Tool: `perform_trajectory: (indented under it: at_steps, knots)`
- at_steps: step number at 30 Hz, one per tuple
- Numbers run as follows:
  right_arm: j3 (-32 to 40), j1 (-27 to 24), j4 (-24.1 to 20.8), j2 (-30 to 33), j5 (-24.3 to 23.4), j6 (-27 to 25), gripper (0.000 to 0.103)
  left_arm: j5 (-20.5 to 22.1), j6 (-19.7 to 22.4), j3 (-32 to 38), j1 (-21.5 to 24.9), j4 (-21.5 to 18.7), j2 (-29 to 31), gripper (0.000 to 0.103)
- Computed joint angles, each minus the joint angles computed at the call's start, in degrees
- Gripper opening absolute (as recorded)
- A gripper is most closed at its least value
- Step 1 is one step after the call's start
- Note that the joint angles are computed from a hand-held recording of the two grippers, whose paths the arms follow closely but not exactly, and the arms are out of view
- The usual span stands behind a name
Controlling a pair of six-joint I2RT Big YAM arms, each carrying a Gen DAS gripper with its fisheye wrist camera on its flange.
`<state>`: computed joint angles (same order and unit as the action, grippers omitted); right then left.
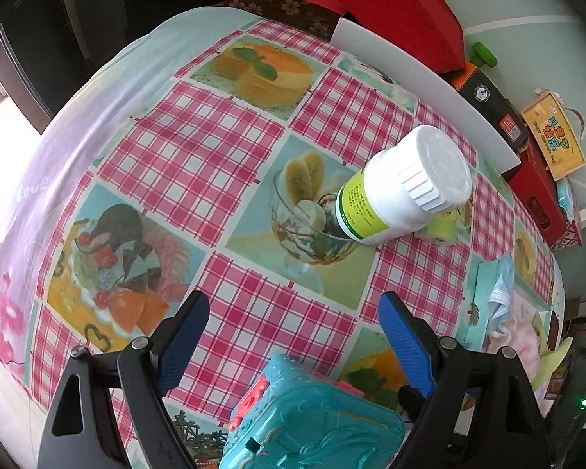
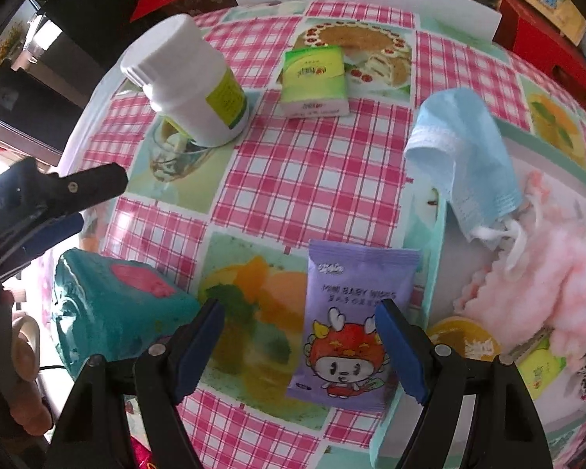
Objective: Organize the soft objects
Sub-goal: 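Grasp the purple baby wipes pack with the right tool and lift it, then grasp the green tissue pack with the left tool while the right tool holds the wipes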
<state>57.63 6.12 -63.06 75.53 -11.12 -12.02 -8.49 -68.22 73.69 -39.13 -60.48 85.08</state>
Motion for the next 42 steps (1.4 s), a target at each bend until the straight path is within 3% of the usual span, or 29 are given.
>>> perform_trajectory:
  at_steps: [3, 11, 18, 21, 27, 37, 42]
  knots:
    - [0.16, 1.37, 1.52, -0.64, 5.15, 0.57, 0.082, -0.12, 0.09, -0.11, 0.00, 0.21, -0.11, 0.088]
    - [0.82, 3.51, 1.91, 2.27, 10.95, 1.97, 0.081, -0.19, -0.36, -0.31, 0.01, 0.20, -0.33, 0.088]
    - [0.01, 3.81, 3.46, 2.61, 10.42, 1.93, 0.081, -0.13, -0.16, -0.16, -0.09, 0.14, -0.22, 0.088]
    - [-0.77, 4.35, 2.98, 2.92, 8.56, 1.86, 0.070, -0.10, -0.19, -0.24, -0.06, 0.19, -0.26, 0.088]
    - [-3.87, 5.42, 5.97, 1.08, 9.15, 2.89, 0.060, 0.05, 0.27, -0.32, -0.03, 0.25, -0.24, 0.088]
    - [-8.39, 1.72, 10.47, -4.12, 6.23, 3.89, 0.056, -1.05, 1.65, 2.26, -0.91, -1.15, 1.45, 0.088]
    - [-7.42, -1.32, 10.87, -4.14, 3.69, 1.81, 0.055, -1.67, 2.07, 3.08, -1.17, -1.53, 1.78, 0.088]
